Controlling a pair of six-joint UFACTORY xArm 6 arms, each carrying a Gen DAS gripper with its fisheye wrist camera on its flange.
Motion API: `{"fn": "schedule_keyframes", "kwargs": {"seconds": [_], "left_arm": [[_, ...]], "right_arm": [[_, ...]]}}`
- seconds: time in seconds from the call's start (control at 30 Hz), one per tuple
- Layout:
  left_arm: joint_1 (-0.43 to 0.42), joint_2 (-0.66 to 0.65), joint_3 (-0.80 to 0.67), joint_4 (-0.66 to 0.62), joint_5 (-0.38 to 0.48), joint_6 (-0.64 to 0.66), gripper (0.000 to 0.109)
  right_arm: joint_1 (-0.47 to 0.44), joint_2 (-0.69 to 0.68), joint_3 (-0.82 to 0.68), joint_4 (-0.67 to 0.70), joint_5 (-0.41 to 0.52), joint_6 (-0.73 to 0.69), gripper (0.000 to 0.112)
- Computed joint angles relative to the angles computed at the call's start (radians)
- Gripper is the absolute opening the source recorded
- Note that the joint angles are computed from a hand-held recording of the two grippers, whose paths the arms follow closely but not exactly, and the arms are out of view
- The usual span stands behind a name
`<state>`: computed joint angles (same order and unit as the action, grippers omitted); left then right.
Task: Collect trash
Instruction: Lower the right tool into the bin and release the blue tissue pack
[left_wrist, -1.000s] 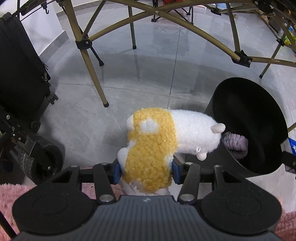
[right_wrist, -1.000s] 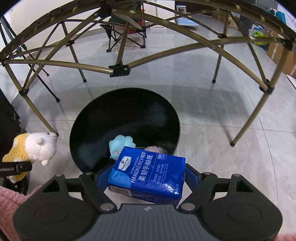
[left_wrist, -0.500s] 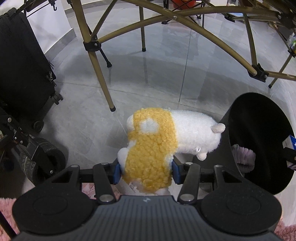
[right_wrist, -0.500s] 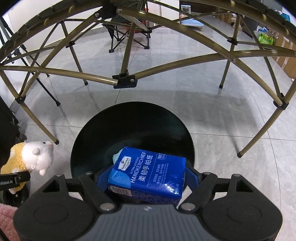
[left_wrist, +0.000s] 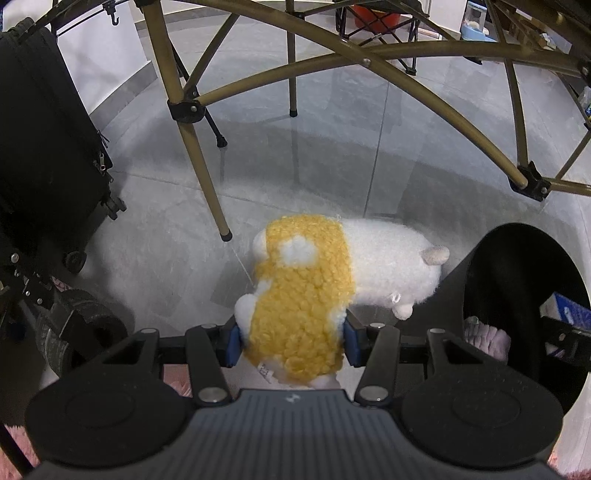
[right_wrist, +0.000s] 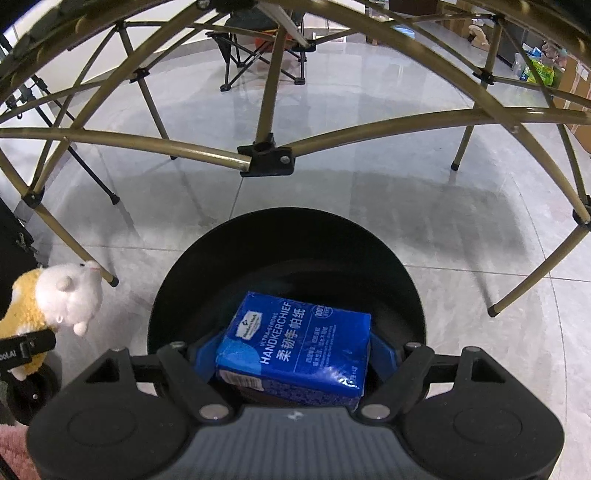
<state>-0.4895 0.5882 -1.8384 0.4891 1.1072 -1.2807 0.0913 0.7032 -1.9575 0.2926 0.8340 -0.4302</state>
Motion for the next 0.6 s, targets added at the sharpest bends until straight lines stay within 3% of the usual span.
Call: {"fn": "schedule_keyframes", "kwargs": {"seconds": [0.6], "left_arm": [[0.029, 0.038, -0.056, -0.001, -0.013, 0.018, 0.051]], "right_arm": [[0.047, 0.136, -0.17, -0.09, 0.096, 0.106, 0.079]]}}
